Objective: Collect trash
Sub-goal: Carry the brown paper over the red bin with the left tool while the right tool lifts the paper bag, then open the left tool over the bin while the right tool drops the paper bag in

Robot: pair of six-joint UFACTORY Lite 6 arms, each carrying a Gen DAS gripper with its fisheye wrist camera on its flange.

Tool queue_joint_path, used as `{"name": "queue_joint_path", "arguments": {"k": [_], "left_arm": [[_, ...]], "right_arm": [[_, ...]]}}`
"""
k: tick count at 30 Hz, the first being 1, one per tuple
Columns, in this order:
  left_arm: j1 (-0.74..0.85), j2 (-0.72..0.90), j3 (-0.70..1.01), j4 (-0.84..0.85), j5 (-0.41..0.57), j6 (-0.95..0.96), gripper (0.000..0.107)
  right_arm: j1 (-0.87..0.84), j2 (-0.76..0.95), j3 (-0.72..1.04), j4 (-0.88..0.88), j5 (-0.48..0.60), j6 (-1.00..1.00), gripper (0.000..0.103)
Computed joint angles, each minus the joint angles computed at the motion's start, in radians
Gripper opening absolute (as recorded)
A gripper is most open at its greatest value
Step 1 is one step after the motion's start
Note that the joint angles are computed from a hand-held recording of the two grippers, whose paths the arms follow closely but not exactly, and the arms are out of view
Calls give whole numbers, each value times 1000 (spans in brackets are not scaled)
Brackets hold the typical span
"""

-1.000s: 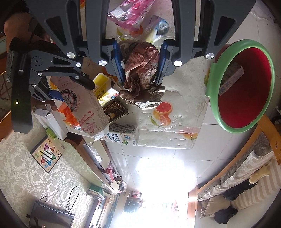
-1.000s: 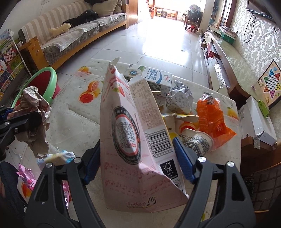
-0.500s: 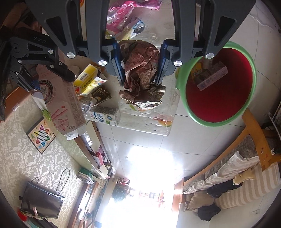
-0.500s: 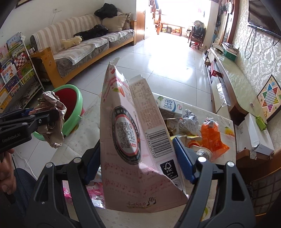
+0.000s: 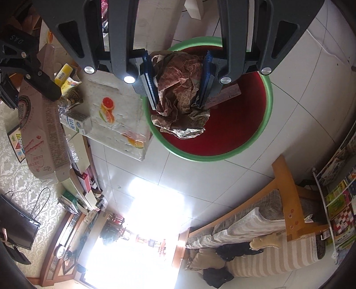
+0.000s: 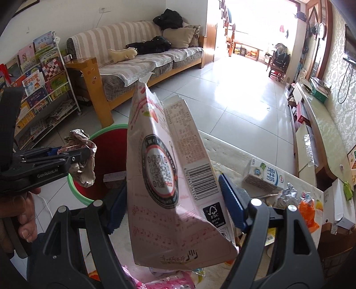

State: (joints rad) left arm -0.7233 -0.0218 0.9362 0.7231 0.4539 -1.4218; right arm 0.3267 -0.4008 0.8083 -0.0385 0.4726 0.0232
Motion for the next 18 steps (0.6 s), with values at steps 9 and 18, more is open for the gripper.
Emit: {"name": "queue_joint_path", "arguments": {"k": [9, 18], "left_arm": [[149, 55, -54, -39, -110, 78, 41], [183, 6, -117, -4, -110, 24, 73]], "right_arm": [[152, 230, 121, -141, -67, 199, 75], [217, 378, 211, -178, -106, 273, 75]]}}
